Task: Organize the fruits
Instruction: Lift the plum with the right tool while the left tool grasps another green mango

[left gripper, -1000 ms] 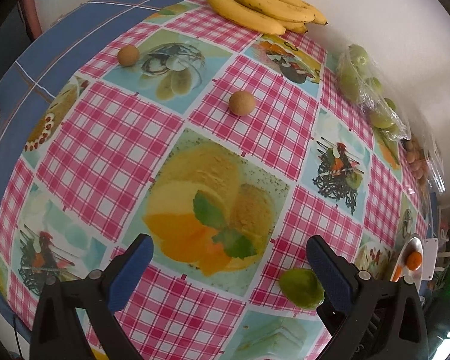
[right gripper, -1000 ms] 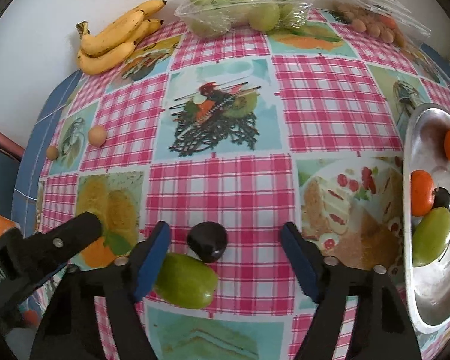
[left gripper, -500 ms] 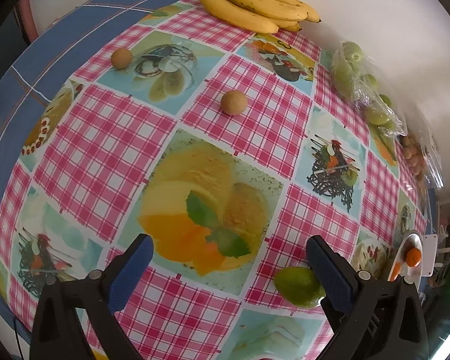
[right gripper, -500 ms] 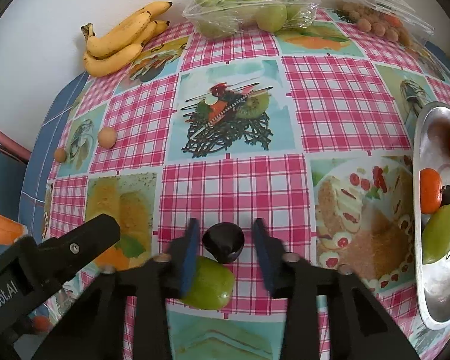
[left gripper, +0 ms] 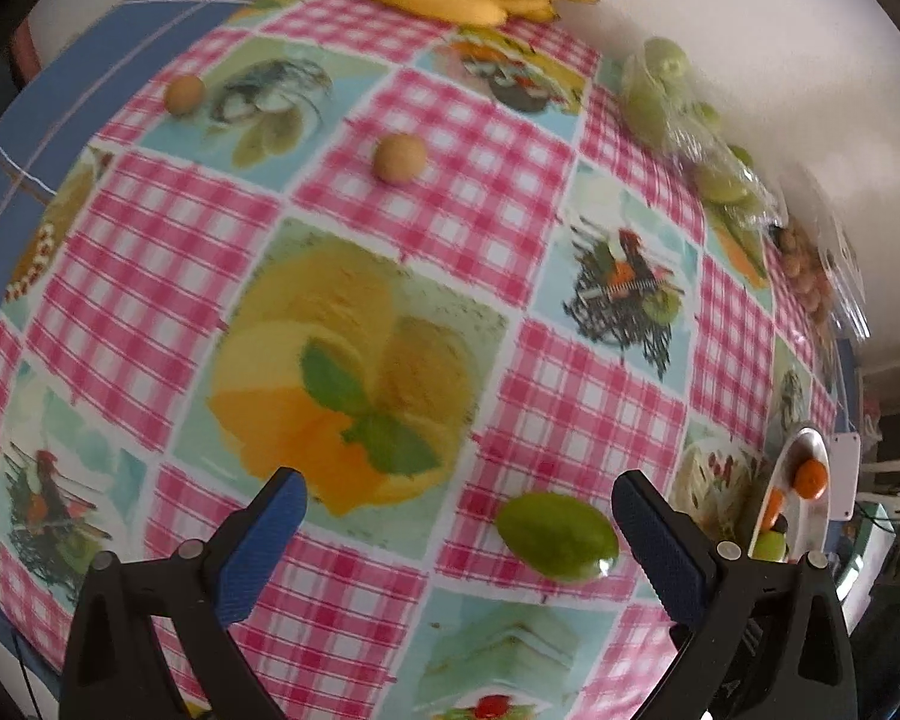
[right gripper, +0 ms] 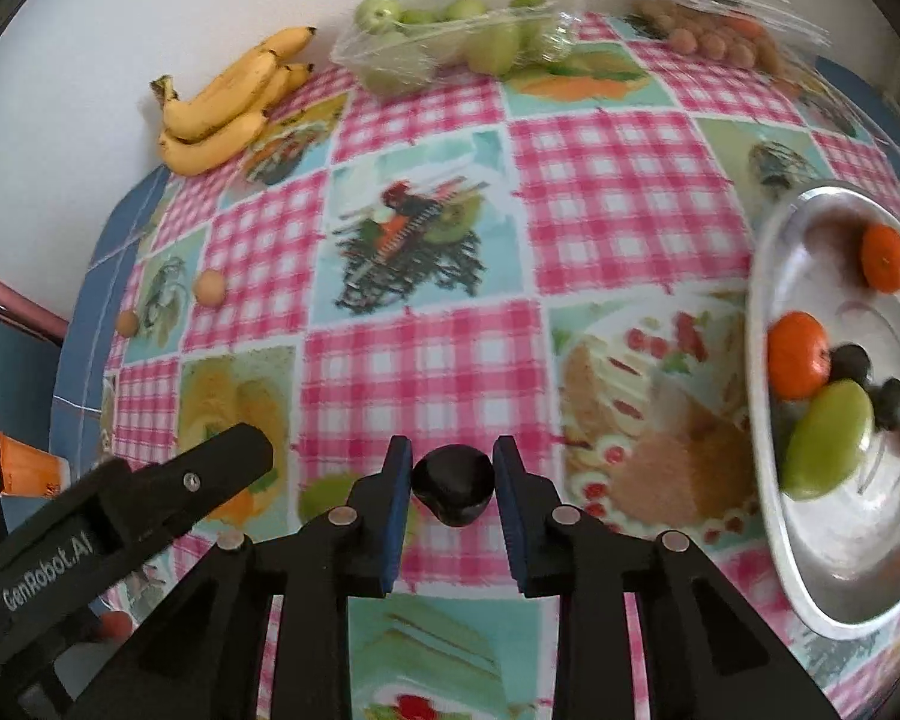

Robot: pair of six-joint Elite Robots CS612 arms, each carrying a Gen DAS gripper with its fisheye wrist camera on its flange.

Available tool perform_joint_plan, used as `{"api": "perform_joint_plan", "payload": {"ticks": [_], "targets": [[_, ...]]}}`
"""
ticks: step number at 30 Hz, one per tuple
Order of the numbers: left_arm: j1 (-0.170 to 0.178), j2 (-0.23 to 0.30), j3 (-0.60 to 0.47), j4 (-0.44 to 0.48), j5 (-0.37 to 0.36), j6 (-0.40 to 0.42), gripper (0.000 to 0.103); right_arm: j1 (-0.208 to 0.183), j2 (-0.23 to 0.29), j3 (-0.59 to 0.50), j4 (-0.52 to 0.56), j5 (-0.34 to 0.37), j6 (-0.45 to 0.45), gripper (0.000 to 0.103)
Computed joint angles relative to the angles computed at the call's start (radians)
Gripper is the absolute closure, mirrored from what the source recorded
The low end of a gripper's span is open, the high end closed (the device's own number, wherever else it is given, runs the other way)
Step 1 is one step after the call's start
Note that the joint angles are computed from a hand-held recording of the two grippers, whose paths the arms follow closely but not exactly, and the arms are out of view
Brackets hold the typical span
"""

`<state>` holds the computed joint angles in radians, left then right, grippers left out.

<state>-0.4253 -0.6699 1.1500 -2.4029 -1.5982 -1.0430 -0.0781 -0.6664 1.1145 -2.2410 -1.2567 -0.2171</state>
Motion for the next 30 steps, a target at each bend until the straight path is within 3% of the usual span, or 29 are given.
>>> {"api": "perform_joint_plan", "payload": {"ticks": [14,30], "targets": [[-0.033,0.035,-0.077,0.100,0.010,0.167,0.004,-0.042,-0.034,0.028,0.010,-0.075,-0.016,0.074],[-0.043,0.072,-0.139,0.161,0.008,0.208,0.017,-0.054,-0.037,0.023,0.029,-0.070,-0.023,0.074]]}}
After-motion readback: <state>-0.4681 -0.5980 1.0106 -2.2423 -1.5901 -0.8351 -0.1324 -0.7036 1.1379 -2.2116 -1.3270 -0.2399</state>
